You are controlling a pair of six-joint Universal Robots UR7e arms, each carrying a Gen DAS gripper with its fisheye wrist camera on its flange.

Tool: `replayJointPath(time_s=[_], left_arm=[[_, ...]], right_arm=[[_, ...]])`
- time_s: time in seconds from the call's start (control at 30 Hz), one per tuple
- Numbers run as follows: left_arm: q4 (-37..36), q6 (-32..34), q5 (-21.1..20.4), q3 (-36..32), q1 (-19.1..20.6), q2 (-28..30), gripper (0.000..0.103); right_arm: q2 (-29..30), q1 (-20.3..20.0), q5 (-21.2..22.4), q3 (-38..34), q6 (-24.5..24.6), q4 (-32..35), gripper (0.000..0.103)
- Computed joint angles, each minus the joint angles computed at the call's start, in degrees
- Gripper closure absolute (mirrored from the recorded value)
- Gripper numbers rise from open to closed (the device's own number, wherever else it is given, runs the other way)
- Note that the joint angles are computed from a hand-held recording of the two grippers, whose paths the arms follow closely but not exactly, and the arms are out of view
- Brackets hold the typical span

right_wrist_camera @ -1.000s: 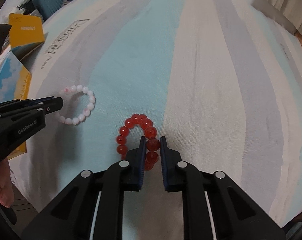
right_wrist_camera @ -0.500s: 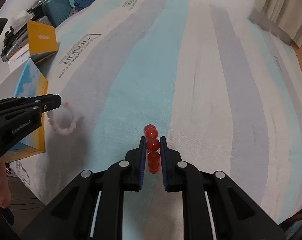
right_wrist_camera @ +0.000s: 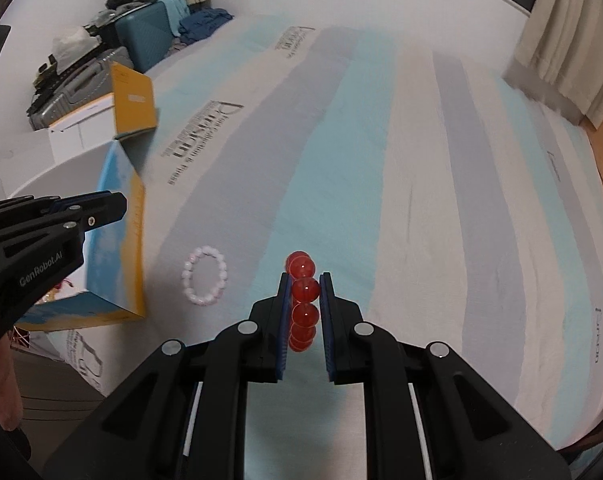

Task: Organize jewelry

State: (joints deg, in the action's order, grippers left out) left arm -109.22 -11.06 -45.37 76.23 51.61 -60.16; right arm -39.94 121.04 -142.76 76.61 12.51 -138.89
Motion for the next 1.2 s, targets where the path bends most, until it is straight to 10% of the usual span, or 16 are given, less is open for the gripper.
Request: replayJointPath(time_s=[0.23, 0.4, 0.63, 0.8, 1.2], left_arm=[[5.3, -2.4, -0.1, -0.7, 0.8, -2.4, 0.096], [4.8, -3.6, 0.4, 2.5, 2.1, -1.9, 0.049], [2.6, -4.9, -0.5, 3.2, 4.8, 3.0, 0.036], [-4.7, -0.9, 8.1, 5.5, 4.4, 6.7, 0.016], [-3.5, -1.2, 3.8, 2.2, 6.6, 11.5, 0.041]], right_arm=[[3.0, 2.3, 0.2, -4.9, -0.6, 2.1, 0.090], [2.5, 2.1, 1.0, -3.5, -0.2, 1.0, 0.090], [0.6, -0.4, 1.8, 0.6, -0.7, -0.1, 0.090], [-0.6, -2.9, 3.0, 3.0, -1.3, -1.4, 0.090], [-1.6, -7.5, 5.9, 6.0, -1.2, -3.8, 0.090]])
